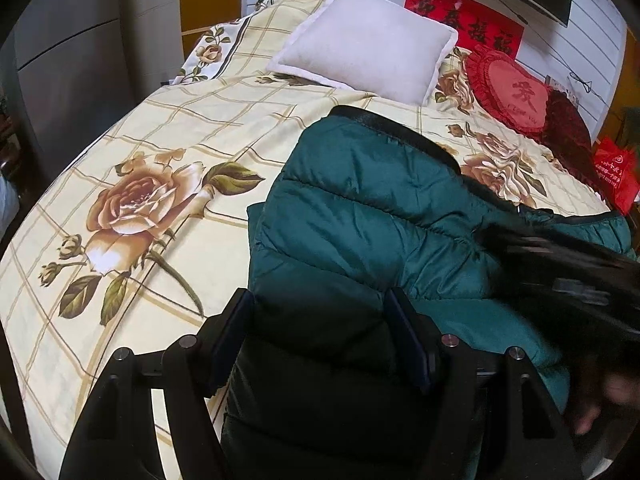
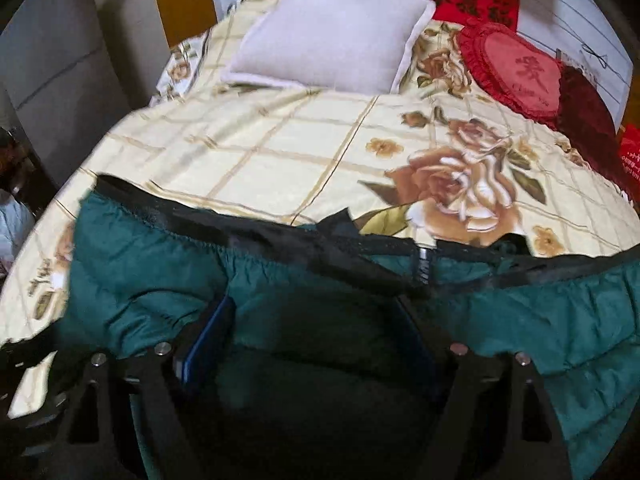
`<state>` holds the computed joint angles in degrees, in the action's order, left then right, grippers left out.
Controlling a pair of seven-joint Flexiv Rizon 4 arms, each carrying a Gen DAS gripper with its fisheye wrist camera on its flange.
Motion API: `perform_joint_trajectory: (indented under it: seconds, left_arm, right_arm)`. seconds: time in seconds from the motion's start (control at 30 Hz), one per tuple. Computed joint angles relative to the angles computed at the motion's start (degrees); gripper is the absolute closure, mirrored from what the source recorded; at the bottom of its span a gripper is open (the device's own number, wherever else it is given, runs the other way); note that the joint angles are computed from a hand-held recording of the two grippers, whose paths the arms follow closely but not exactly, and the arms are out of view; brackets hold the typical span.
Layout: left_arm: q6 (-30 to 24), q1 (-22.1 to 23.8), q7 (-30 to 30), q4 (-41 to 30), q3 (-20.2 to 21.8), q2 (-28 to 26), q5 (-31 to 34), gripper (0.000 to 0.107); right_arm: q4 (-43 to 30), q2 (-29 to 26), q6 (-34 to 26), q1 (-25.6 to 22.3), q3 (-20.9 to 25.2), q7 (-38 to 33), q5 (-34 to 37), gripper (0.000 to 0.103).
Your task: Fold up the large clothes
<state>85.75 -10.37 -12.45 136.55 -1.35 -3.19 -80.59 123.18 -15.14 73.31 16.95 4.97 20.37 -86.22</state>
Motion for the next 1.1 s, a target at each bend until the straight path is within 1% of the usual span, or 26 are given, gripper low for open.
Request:
perform_joint_trajectory:
  seconds: [0.03,0.1,0.17,0.23,0.27,0.37,0.43,0.47,0.5,0.53,0.63,0.73,0.8,0.83,0.93,1.0,1.03,1.1]
  left_arm:
    - [-0.02,-0.06,0.37,-0.05,-0.06,-0.06,-0.56,0.029]
    - [-0.13,-0.08,0.69,-0.16,-0.08,-0.17,-1.11,0.029]
    - [0.04,-0.19,1.17,-0.27,-0.11,-0.25,-1.65,0.029]
    - [1.27,-0.87,3.13,-0.52,-0.51,-0.49,-4.12,0.029]
    - [1.45,-1.03,3.39,-0.57,-0.44,-0.51,-4.36,0.029]
    - [1.75,-1.44,4.41,-0.81,-0.34,-0.71,-5.31,0.029]
    - [1.63,-1.60,5.06,-0.99,-0.29,-0.82,-6.03,0.028]
    - [1.44,-1.73,5.89,-1.16,-0.33,-0.90,-6.97,0.028]
    - [1.55,-1.95,6.69,-1.36,-0.40,-1.00,-7.96,0.027]
    - [1.73,-2.21,7.60,-1.59,-0.45,-1.11,-9.08,0.027]
    - [2.39,-3.19,10.41,-2.30,-0.38,-1.55,-12.48,0.026]
    - [2.23,-3.51,10.38,-2.33,0.02,-1.65,-12.48,0.025]
    - [1.63,-3.11,8.61,-1.95,0.30,-1.54,-10.35,0.025]
    - [1.40,-2.90,8.08,-1.85,0.32,-1.51,-9.72,0.025]
    - [1.63,-2.84,8.65,-1.94,0.07,-1.49,-10.40,0.024]
    - [2.00,-2.99,9.04,-2.02,-0.02,-1.52,-10.80,0.024]
    - [2.18,-3.09,9.40,-2.13,-0.04,-1.59,-11.15,0.024]
    - [2.20,-3.25,9.73,-2.13,0.03,-1.56,-11.63,0.024]
  right_arm:
    - [2.08,2.61,0.29,-0.78,-0.20,2.18,-2.64,0.020]
    - [5.93,7.07,-1.13,-2.40,0.65,1.65,-2.55,0.020]
    - [10.66,12.46,-5.23,-3.80,1.80,-1.05,0.57,0.019]
    - [14.12,16.36,-9.58,-5.02,2.80,-4.82,5.58,0.019]
    - [15.36,17.70,-10.85,-5.71,3.00,-5.76,7.72,0.019]
    - [18.28,20.04,-11.76,-8.59,2.47,-5.92,11.02,0.019]
    - [18.92,19.46,-13.43,-9.34,2.65,-7.98,15.24,0.019]
    - [19.41,18.42,-11.81,-9.99,2.05,-8.71,17.22,0.018]
    - [19.93,17.13,-8.38,-11.20,0.97,-7.04,15.78,0.018]
    - [20.13,16.59,-7.36,-12.12,0.45,-4.48,12.36,0.017]
    - [20.15,15.73,-8.11,-13.24,0.06,1.97,3.95,0.015]
    - [20.39,15.85,-6.09,-14.44,-0.52,6.08,-0.35,0.015]
    - [21.10,17.51,-6.10,-14.42,0.21,5.24,0.86,0.015]
    - [21.84,19.18,-5.29,-14.59,0.48,5.94,0.26,0.015]
    - [24.60,24.96,-1.60,-15.17,0.97,11.14,-5.06,0.014]
    - [26.40,27.88,-1.82,-14.17,2.22,9.59,-3.15,0.014]
    - [27.35,29.10,-3.06,-13.14,3.55,7.26,0.02,0.014]
    - [28.34,29.99,-4.53,-12.05,4.64,6.09,2.23,0.014]
